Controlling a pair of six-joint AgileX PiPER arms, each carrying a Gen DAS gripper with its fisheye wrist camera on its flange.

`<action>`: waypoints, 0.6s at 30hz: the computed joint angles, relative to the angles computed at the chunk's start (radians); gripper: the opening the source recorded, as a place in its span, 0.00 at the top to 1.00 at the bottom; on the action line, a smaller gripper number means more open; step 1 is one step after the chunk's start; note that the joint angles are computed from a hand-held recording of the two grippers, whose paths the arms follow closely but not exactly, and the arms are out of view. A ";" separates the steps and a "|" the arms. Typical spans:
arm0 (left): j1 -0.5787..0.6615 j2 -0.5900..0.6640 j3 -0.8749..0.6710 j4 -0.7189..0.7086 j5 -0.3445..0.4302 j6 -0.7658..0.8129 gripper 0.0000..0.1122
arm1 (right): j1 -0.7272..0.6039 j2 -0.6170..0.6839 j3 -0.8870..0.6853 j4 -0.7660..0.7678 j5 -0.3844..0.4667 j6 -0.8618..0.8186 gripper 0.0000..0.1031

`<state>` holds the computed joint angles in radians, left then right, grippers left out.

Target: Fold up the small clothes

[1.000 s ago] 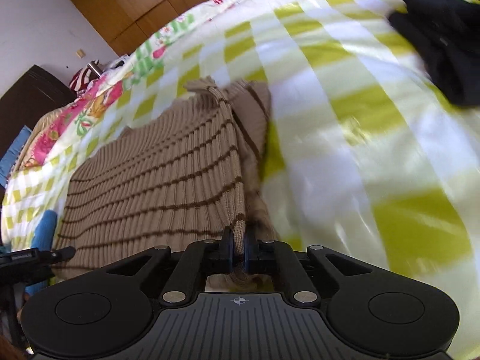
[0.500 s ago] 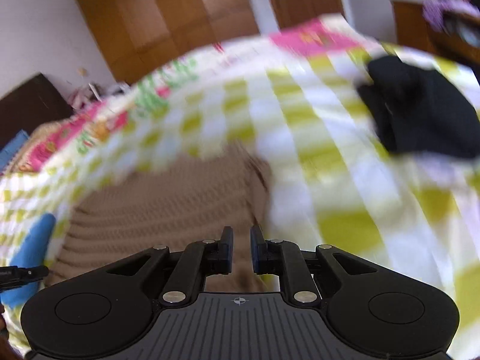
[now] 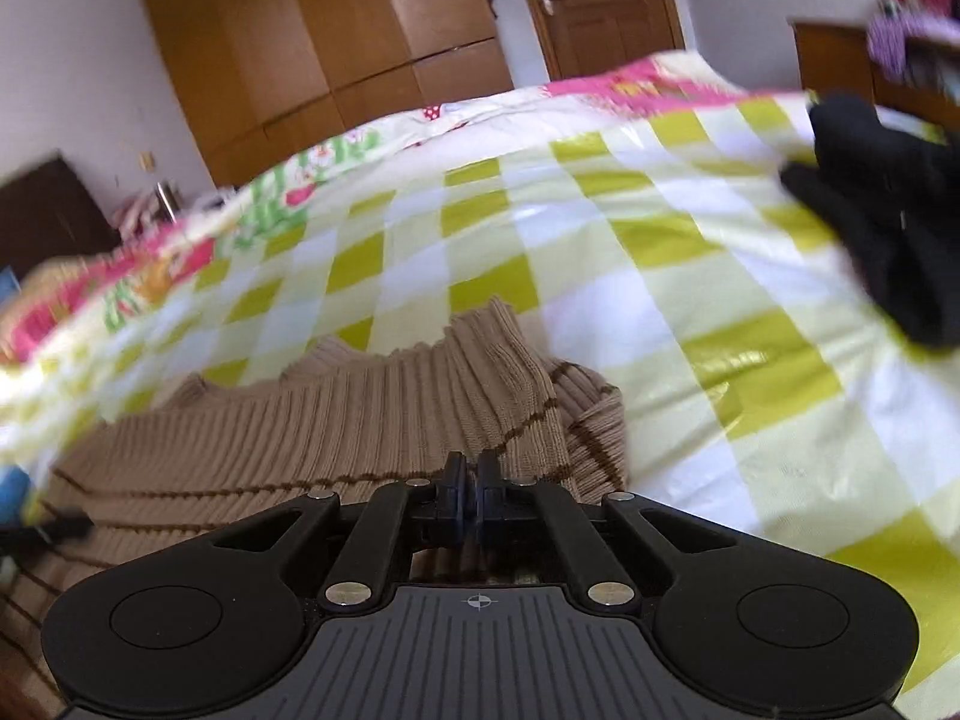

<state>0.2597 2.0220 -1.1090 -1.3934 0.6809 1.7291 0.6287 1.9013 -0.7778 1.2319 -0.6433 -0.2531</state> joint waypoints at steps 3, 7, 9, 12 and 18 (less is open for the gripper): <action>0.032 0.014 -0.009 0.013 0.041 -0.028 0.68 | -0.031 -0.022 0.056 -0.080 0.001 0.158 1.00; 0.033 -0.069 0.069 -0.036 0.010 0.025 0.67 | 0.016 -0.126 0.100 0.005 0.003 0.143 0.87; 0.054 -0.119 0.129 -0.078 0.020 0.092 0.63 | 0.108 -0.189 0.121 0.160 -0.058 0.022 0.86; 0.075 -0.149 0.194 -0.087 -0.009 0.161 0.60 | 0.216 -0.260 0.178 0.272 -0.102 0.007 0.86; 0.090 -0.184 0.245 -0.077 -0.053 0.199 0.59 | 0.257 -0.255 0.248 0.368 -0.035 0.046 0.86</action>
<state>0.3499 1.8382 -0.8645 -1.4700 0.6278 1.9283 0.8852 1.6465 -0.5298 1.6002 -0.6780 -0.2067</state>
